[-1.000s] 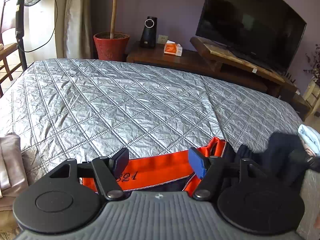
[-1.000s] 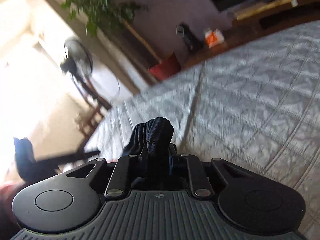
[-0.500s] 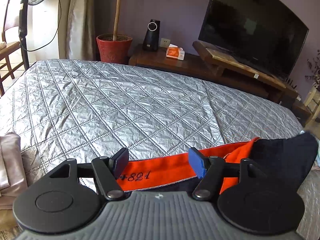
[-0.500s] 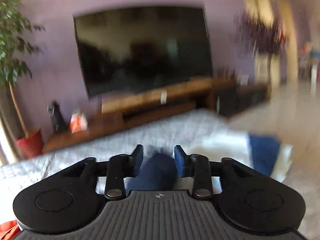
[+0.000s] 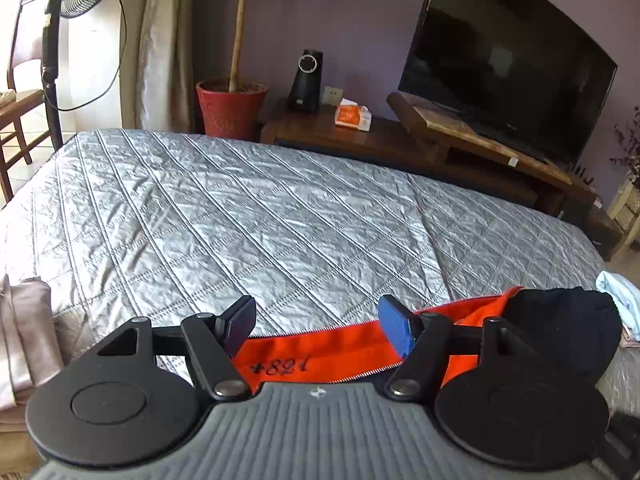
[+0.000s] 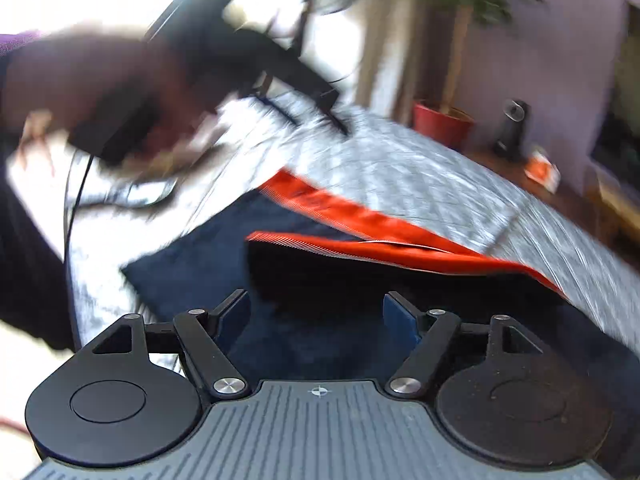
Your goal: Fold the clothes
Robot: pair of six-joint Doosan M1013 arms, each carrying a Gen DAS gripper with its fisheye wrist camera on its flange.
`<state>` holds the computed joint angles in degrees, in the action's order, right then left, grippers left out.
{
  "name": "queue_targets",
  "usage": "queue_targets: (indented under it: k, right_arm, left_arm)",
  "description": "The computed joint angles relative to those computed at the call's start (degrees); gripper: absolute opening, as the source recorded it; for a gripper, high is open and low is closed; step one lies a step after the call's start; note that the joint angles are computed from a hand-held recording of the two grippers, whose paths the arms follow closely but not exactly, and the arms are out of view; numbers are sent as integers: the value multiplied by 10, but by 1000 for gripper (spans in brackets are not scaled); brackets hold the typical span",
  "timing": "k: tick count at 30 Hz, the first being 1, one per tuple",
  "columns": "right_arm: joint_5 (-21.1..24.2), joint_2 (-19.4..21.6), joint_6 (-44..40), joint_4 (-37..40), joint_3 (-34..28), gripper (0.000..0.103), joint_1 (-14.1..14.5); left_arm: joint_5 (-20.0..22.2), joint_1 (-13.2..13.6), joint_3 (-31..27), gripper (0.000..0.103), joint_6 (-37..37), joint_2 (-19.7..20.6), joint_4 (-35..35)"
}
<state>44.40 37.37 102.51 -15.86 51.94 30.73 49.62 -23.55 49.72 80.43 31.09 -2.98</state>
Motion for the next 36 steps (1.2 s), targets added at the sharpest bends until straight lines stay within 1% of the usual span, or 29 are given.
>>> queue_targets:
  k: [2, 3, 5, 7, 9, 11, 12, 13, 14, 16, 17, 18, 19, 21, 23, 24, 25, 26, 28, 29, 30, 31, 32, 33, 35, 36]
  right_arm:
    - [35, 21, -37, 10, -29, 72, 6]
    - [42, 25, -37, 6, -33, 72, 8]
    - [51, 33, -25, -6, -40, 72, 10]
    - [61, 41, -30, -1, -52, 72, 9]
    - [66, 49, -33, 10, -62, 77, 6]
    - [59, 53, -24, 28, -64, 80, 1]
    - [61, 58, -18, 27, -71, 73, 1]
    - [63, 62, -9, 22, -78, 62, 1]
    - [63, 65, 1, 17, -83, 22, 1]
    - [52, 67, 30, 26, -85, 19, -2]
    - [48, 69, 42, 28, -87, 12, -3]
    - [39, 68, 58, 30, -85, 7, -5]
    - [26, 66, 75, 33, -82, 6, -6]
    - [-37, 52, 143, 34, -57, 5, -11]
    - [-82, 47, 221, 7, -51, 5, -13]
    - [-103, 45, 264, -12, -49, 5, -14]
    - [-103, 48, 284, -20, -56, 6, -15]
    - [-91, 54, 287, -19, -70, 8, -16]
    - [-43, 65, 256, -43, -97, 13, -11]
    - [-7, 73, 217, -34, -115, 17, -10]
    - [34, 82, 173, -6, -135, 28, -9]
    - [76, 92, 136, 21, -155, 42, -9]
    - [93, 95, 107, 33, -161, 82, -7]
    - [94, 95, 80, 38, -157, 90, -3]
    - [98, 99, 30, 27, -161, 80, 7]
    - [111, 108, 18, 11, -175, 80, 13]
  left_arm:
    - [-2, 3, 3, 67, -4, -2, 3]
    - [-3, 5, 4, 67, -6, -3, 4]
    - [-4, 8, 5, 67, -11, -5, 6]
    - [-8, 11, 7, 67, -19, -7, 8]
    - [-13, 13, 8, 67, -22, -9, 7]
    - [-18, 15, 10, 67, -33, -11, 12]
    - [-19, 16, 11, 67, -38, -11, 13]
    - [-20, 17, 12, 67, -43, -12, 15]
    - [-21, 18, 13, 67, -47, -13, 16]
    - [-22, 18, 14, 67, -48, -14, 16]
    - [-22, 19, 15, 67, -48, -14, 16]
    - [-23, 19, 16, 67, -48, -15, 15]
    - [-24, 18, 16, 67, -49, -15, 16]
    - [-26, 19, 18, 67, -54, -16, 19]
    - [-29, 20, 19, 67, -59, -17, 23]
    - [-30, 20, 20, 67, -62, -18, 24]
    - [-31, 21, 21, 67, -65, -18, 25]
    - [-31, 22, 22, 67, -69, -19, 26]
    - [-31, 24, 23, 67, -71, -20, 25]
    - [-31, 24, 23, 67, -70, -20, 24]
    - [-32, 25, 24, 67, -68, -21, 23]
    - [-34, 25, 25, 67, -67, -21, 22]
    - [-34, 26, 25, 67, -65, -22, 21]
    - [-35, 26, 26, 67, -64, -23, 20]
    - [-37, 27, 28, 67, -65, -24, 18]
    - [-36, 28, 28, 67, -64, -23, 16]
